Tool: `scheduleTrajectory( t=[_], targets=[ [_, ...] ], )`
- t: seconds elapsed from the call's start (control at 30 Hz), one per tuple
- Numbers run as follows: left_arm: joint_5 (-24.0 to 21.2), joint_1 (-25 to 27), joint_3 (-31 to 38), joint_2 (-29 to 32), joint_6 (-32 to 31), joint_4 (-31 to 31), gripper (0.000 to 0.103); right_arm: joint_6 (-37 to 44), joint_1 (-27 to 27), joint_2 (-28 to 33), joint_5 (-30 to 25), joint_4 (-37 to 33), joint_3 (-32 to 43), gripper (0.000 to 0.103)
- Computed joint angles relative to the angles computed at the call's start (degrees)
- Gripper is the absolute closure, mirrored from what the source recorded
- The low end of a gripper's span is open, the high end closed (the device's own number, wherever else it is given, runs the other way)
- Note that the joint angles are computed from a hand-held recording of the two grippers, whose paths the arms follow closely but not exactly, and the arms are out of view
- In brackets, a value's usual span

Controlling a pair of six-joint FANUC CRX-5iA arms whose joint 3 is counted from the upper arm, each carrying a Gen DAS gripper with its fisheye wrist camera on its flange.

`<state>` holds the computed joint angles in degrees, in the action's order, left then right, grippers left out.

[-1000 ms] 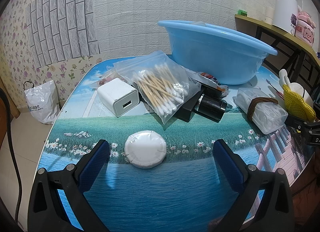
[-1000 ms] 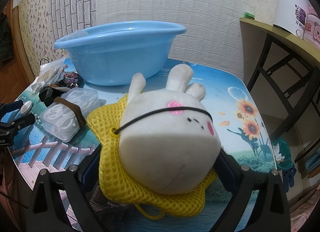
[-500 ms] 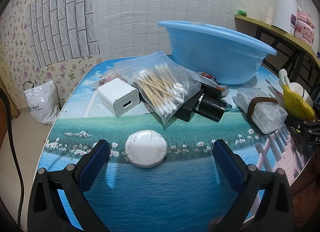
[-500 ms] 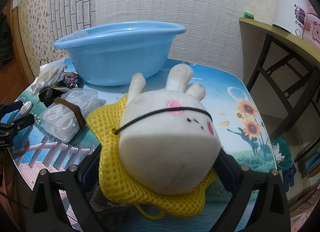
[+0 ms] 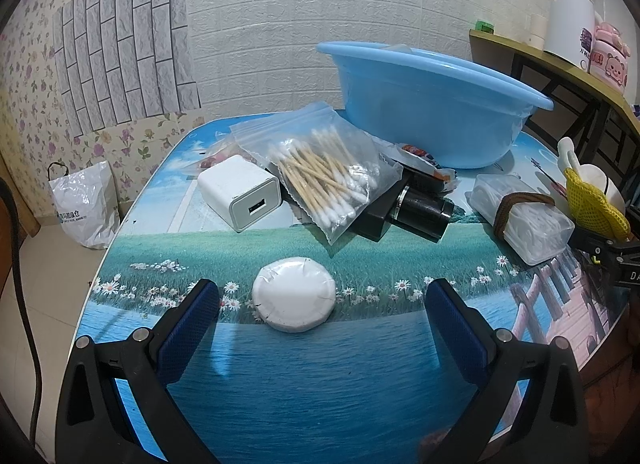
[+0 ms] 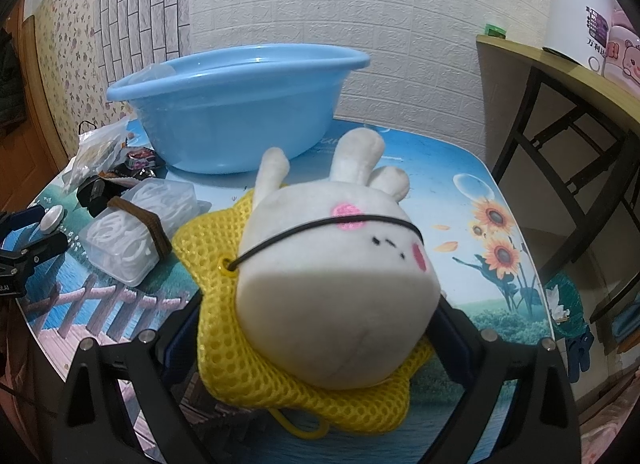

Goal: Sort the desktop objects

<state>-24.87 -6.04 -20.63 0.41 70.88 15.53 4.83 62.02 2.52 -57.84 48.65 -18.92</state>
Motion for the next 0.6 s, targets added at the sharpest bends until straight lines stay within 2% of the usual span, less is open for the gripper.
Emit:
scheduleTrajectory(
  t=[0.1, 0.13, 0.17, 0.2, 0.23, 0.3, 0.33, 0.4, 0.47, 0.53, 0.6],
  targets=[
    [-0.15, 0.28, -0.42, -0.45, 0.04, 0.02, 0.001, 0.01, 0.09, 0.20, -0.58, 0.07, 0.18, 0.006],
    [-0.15, 0.35, -0.61, -0.55, -0.44, 0.50, 0.002, -0.50, 0.10, 0.15, -0.80, 0.39, 0.04, 0.010],
    [-0.01, 0.43, -0.90, -0.69, -1.08, 1.11, 0.007, -0.91, 0.19, 0.22, -1.28, 0.69, 0.04, 0.018],
    [0.46, 0.43, -1.36, -1.02, -1.63, 1.54, 0.019, -1.55, 0.38, 0.39, -2.39, 1.13, 0.12, 0.026],
    [0.85, 0.41, -1.64, -1.27, -1.89, 1.72, 0.025, -2.29, 0.33, 0.27, -2.98, 1.63, -0.02, 0.033],
    [1.50, 0.33, -2.13, -1.61, -2.57, 2.30, 0.041, -2.88, -0.27, -0.85, -1.06, 1.53, -0.87, 0.035],
    [1.69, 0.28, -2.17, -1.70, -2.15, 1.93, 0.046, -3.03, -0.41, -1.22, -0.49, 1.67, -1.24, 0.036],
    [2.23, 0.41, -2.62, -1.99, -2.14, 2.33, 0.061, -2.56, -0.40, -1.39, -0.41, 1.72, -1.31, 0.038],
    [2.64, 0.58, -3.04, -2.22, -1.99, 2.77, 0.066, -2.65, -0.33, -1.71, -0.10, 1.94, -1.54, 0.040],
    [2.70, 0.64, -3.34, -2.29, -2.76, 3.68, 0.066, -2.90, -0.44, -2.38, 0.43, 1.88, -1.89, 0.041],
    [1.77, 0.57, -2.32, -2.02, -1.56, 1.75, 0.066, -3.65, -0.34, -3.08, 0.00, 1.89, -2.23, 0.041]
  ],
)
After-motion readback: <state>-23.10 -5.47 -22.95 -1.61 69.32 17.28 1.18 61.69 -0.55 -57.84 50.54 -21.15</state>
